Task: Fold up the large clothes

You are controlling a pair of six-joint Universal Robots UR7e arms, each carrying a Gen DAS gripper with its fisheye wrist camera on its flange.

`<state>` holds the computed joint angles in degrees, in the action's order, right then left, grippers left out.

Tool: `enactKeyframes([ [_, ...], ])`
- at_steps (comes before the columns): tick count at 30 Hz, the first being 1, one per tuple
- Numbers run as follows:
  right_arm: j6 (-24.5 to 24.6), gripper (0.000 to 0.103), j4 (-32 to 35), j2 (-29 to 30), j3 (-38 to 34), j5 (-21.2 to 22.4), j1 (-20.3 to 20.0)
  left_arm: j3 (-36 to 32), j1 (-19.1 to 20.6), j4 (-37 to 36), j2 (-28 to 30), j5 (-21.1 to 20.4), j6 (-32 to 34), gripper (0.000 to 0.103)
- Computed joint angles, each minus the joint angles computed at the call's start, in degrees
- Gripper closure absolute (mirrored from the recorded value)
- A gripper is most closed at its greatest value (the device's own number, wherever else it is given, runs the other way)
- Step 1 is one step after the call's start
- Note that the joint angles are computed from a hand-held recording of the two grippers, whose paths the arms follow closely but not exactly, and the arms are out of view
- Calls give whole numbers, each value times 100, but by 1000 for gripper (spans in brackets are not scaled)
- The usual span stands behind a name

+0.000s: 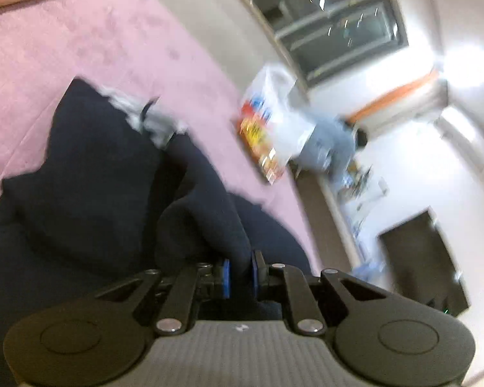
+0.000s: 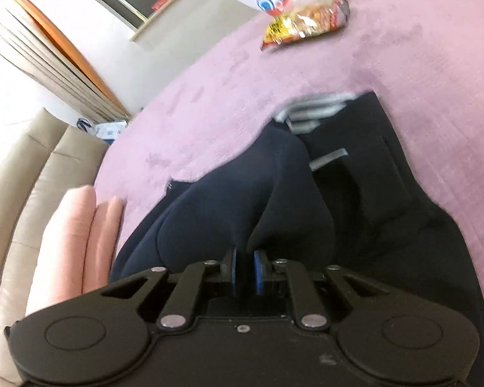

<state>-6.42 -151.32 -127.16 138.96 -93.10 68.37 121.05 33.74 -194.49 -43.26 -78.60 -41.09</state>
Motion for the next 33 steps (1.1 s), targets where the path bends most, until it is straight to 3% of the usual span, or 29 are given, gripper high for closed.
enactKeyframes([
  [3, 28, 56, 125, 339, 87, -937, 29, -31, -3, 1554, -65, 348, -300, 84],
  [4, 110, 56, 285, 420, 77, -1196, -23, -20, 0, 1932, -104, 438, -367, 80],
  [7, 251, 56, 676, 116, 54, -1171, -155, 215, -120, 2031, -419, 664, -597, 79],
  [9, 99, 53, 419, -64, 122, -1361, 198, 295, -318, 1868, -608, 1004, -459, 78],
  [11, -106, 51, -32, 50, 201, -1706, 757, 184, -403, 1561, -608, 1033, -114, 78],
  [13, -314, 51, -618, 536, 238, -2008, 1350, -151, -391, 1399, -339, 846, 231, 78],
  [16, -554, 58, -1424, 1402, 328, -2359, 1780, -648, -269, 1610, 179, 474, 645, 79],
  [19, -486, 63, -1554, 2106, 332, -2850, 1740, -1088, -88, 2402, 637, 330, 554, 79],
  [21, -345, 64, -1052, 2423, 243, -3170, 1537, -1209, -29, 2899, 810, 326, 641, 99],
  [25, -536, 65, -1009, 2217, 299, -2963, 1483, -789, 20, 2419, 567, 82, 272, 99],
  [30, -507, 60, -297, 1070, 387, -2467, 1943, -60, -291, 1588, -95, -38, 389, 92],
  [33, -642, 60, -915, 1388, 573, -2662, 2253, 236, -395, 1707, -268, -70, 163, 92],
])
